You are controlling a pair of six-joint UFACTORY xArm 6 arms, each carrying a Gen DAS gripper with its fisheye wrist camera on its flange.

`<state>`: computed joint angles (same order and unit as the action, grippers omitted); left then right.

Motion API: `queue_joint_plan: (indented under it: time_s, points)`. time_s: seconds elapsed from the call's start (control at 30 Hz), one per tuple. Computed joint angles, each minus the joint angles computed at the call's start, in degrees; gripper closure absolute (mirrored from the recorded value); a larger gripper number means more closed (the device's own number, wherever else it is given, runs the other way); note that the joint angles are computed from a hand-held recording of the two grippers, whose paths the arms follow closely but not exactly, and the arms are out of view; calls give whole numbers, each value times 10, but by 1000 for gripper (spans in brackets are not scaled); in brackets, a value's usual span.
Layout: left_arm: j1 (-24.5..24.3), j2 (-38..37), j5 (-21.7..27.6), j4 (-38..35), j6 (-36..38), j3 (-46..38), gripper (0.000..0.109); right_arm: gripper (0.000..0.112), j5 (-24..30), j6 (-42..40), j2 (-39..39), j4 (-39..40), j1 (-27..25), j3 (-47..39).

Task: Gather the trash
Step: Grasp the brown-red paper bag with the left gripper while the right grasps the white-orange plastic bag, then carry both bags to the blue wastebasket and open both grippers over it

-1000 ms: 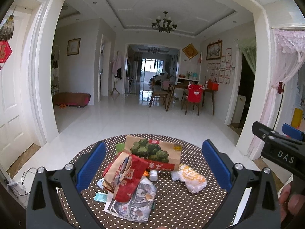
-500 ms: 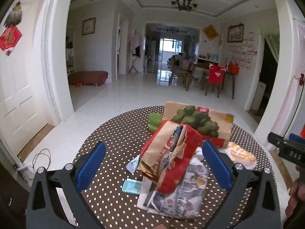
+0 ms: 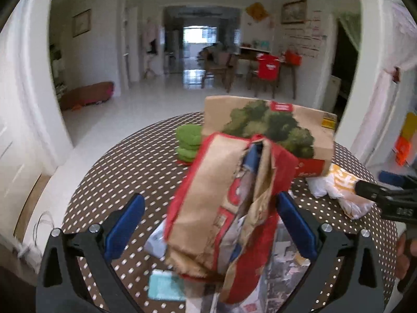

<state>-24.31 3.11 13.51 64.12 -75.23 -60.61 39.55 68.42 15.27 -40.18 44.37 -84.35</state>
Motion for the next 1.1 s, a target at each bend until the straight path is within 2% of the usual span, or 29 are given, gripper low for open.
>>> queue_joint_plan:
  time_s: [0.07, 0.1, 0.13, 0.17, 0.2, 0.23, 0.3, 0.43, 0.6, 0.7, 0.9, 1.03, 1.1]
  points:
    - [5, 22, -24, -66, 67, -12, 11, 14, -5, -25, 20, 19, -8, -15]
    - [8, 30, -38, -92, 90, -14, 20, 16, -12, -37, 28, 31, -13, -18]
    - [10, 36, -54, -124, 117, -13, 34, 17, -18, -45, 31, 40, -16, -18]
    - [11, 37, -57, -139, 125, -12, 36, 30, -25, -48, 31, 46, -19, -14]
    - [13, 37, -61, -132, 115, -12, 39, 50, -44, -52, 26, 60, -24, -1]
    - [14, 39, -65, -130, 111, -14, 42, 62, -56, -55, 22, 71, -27, 7]
    - [18, 30, -68, -103, 82, -7, 45, 70, -66, -41, 11, 58, -28, 23]
    - [14, 16, -53, -85, 65, -4, 47, 72, -88, -7, -28, 37, -30, 71]
    - [11, -7, -47, -11, -18, 4, 47, 72, -99, 47, -88, -5, -33, 134]
    - [6, -32, -36, 64, -101, 17, 47, 73, -102, 85, -125, -35, -37, 170]
    - [-34, -90, 22, 208, -257, 33, 47, 73, -121, 177, -198, -112, -47, 231]
    - [-55, -94, 18, 237, -296, 16, 47, 73, -127, 200, -236, -139, -62, 259]
    - [-68, -76, 4, 219, -275, -9, 47, 73, -125, 208, -254, -148, -72, 272]
